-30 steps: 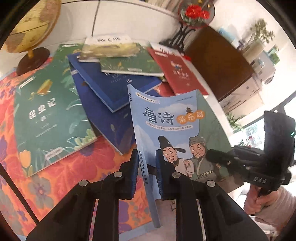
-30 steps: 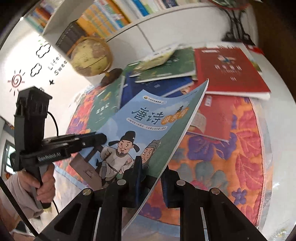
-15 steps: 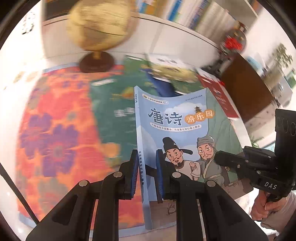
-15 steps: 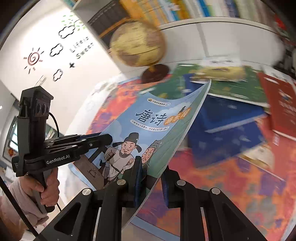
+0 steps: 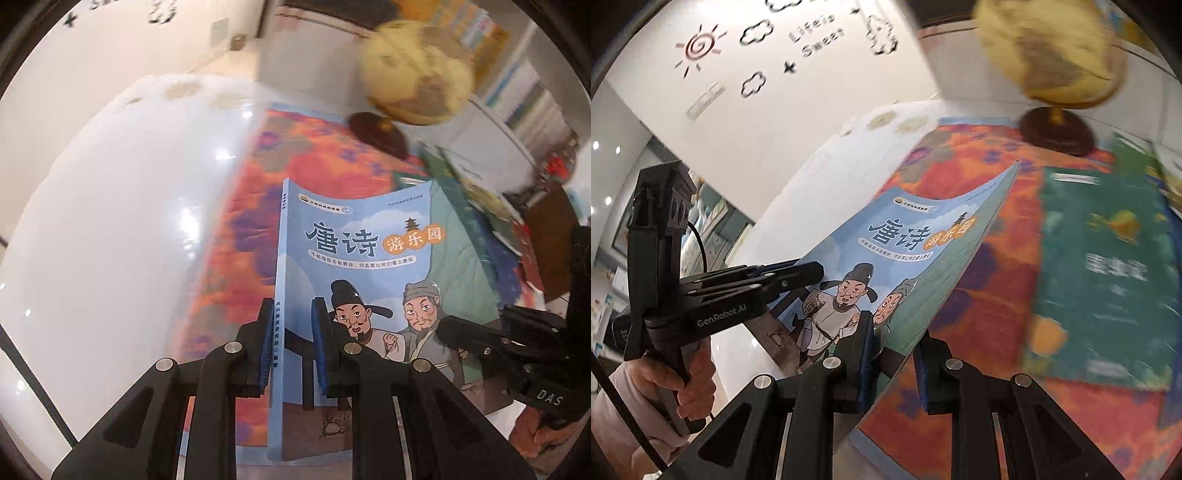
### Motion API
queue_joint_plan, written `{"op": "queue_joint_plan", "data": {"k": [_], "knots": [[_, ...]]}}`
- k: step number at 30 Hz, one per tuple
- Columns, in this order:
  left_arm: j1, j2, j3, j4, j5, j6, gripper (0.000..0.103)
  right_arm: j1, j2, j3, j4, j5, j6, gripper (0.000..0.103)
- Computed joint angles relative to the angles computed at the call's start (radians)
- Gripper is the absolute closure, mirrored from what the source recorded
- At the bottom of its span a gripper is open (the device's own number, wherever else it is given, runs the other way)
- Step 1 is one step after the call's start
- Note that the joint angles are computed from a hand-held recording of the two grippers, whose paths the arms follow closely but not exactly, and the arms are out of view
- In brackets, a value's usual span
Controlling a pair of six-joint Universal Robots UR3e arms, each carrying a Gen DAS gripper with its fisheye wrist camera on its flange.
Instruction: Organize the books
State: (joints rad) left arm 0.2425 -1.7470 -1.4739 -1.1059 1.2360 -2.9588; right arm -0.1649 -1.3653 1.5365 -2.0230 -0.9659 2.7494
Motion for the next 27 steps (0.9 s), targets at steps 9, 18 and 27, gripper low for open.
{"op": "queue_joint_plan", "data": {"k": [9,18,27], "knots": [[0.071,-0.094,-0.046,0.062,0.012,0.025,0.088,0.168,0.201,-0.107,-0.064,-0.12,0.159,0.083],[0.026,-0.148,0.008,0.07,0.037,0.013,0.086,0.147,0.264,-0.089,-0.08,-0.105,0.252,0.079],[-0.05,-0.201,0.122,-0.023,0.182,0.037,0.086,0.105,0.25,-0.058,-0.052,-0.046,0.214,0.075]]}}
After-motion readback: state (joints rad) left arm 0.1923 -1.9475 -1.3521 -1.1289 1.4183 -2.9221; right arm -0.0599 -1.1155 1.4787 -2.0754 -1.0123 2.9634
